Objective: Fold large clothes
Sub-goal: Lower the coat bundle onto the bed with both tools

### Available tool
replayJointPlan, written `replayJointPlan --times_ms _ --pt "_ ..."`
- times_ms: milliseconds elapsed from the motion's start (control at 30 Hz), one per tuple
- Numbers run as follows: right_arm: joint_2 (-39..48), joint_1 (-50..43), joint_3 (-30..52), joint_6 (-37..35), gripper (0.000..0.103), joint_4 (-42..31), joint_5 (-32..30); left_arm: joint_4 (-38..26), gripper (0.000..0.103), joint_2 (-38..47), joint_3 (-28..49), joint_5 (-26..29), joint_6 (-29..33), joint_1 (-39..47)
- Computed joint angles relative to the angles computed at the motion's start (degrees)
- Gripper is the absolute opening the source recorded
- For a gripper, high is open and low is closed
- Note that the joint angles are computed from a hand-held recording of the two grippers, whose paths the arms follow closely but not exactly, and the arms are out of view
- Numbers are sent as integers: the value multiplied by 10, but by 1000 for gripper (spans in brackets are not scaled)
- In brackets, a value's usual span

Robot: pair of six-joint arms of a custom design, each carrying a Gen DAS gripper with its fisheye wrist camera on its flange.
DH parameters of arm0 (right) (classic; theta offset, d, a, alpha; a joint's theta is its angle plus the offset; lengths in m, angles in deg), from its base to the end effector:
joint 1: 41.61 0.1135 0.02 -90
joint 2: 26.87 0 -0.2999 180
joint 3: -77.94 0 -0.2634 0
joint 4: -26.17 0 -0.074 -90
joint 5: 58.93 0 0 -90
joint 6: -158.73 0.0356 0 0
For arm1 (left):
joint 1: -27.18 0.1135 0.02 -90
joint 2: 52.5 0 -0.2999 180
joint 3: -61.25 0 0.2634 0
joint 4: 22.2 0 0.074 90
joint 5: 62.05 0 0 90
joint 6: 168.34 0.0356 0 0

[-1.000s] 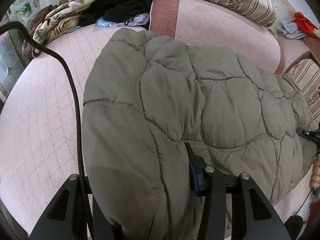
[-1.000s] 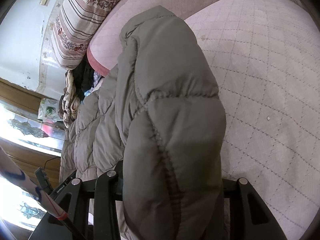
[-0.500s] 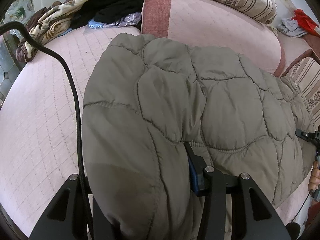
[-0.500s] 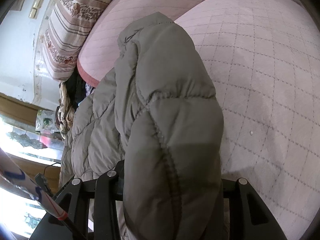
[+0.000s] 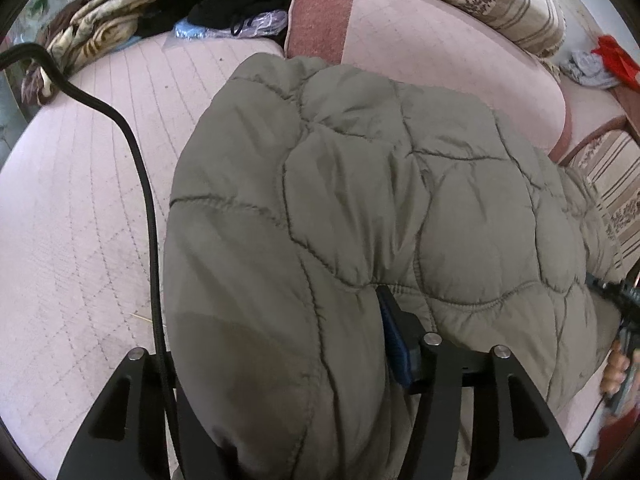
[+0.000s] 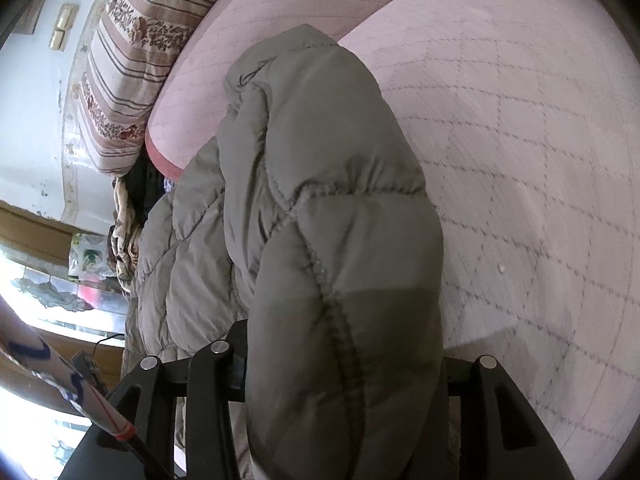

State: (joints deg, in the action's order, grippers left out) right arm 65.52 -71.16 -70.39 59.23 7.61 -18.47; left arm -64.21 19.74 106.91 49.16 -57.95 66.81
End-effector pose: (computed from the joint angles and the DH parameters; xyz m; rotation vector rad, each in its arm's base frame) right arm 0.1694 -0.0649 0.0880 0.3288 2.4818 1.0093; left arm 0.1647 0.1197 0.1815 -0.3479 2.6101 -0.1779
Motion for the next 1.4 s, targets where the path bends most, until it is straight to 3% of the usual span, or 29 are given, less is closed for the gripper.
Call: replayJointPlan --times_ms 133,233,333,400,467,567,700,800,933,1000,1067,1133,1200,1300,1400 --pt "-25 -1 -17 3 50 0 14 1 57 -12 -9 3 9 11" --pt "-57 47 -12 48 53 2 60 5 57 -38 -27 -4 9 17" --pt "-84 100 -10 90 57 15 110 4 58 -51 -38 -5 10 28" --pt "-82 107 -8 100 66 21 123 -3 66 -42 -31 -9 10 36" --pt "-90 103 -11 121 75 27 147 -34 70 -29 -11 -5 19 51" --pt "-127 81 -10 127 76 -4 156 -106 69 -7 35 31 56 103" --pt "-220 15 -2 82 78 -89 148 -147 69 -35 67 49 107 171" --pt "-335 0 1 70 78 -143 192 -143 69 -49 89 50 134 224" --pt "-512 68 12 74 78 -218 255 -151 69 -64 87 56 155 240" --pt "-541 140 17 96 78 -237 275 -147 69 -78 67 51 154 220" --pt "-528 229 11 132 78 -220 309 -123 69 -96 35 29 140 182" --pt "-491 312 -10 159 78 -173 381 -58 69 -94 -5 -41 85 102" --pt "-403 360 -27 178 78 -98 428 -10 70 -66 -24 -78 56 62" --pt "-256 399 -48 208 78 37 477 16 74 -28 -25 -65 41 66" --pt "-248 425 -50 234 79 56 515 -12 73 -19 -5 -39 52 92"
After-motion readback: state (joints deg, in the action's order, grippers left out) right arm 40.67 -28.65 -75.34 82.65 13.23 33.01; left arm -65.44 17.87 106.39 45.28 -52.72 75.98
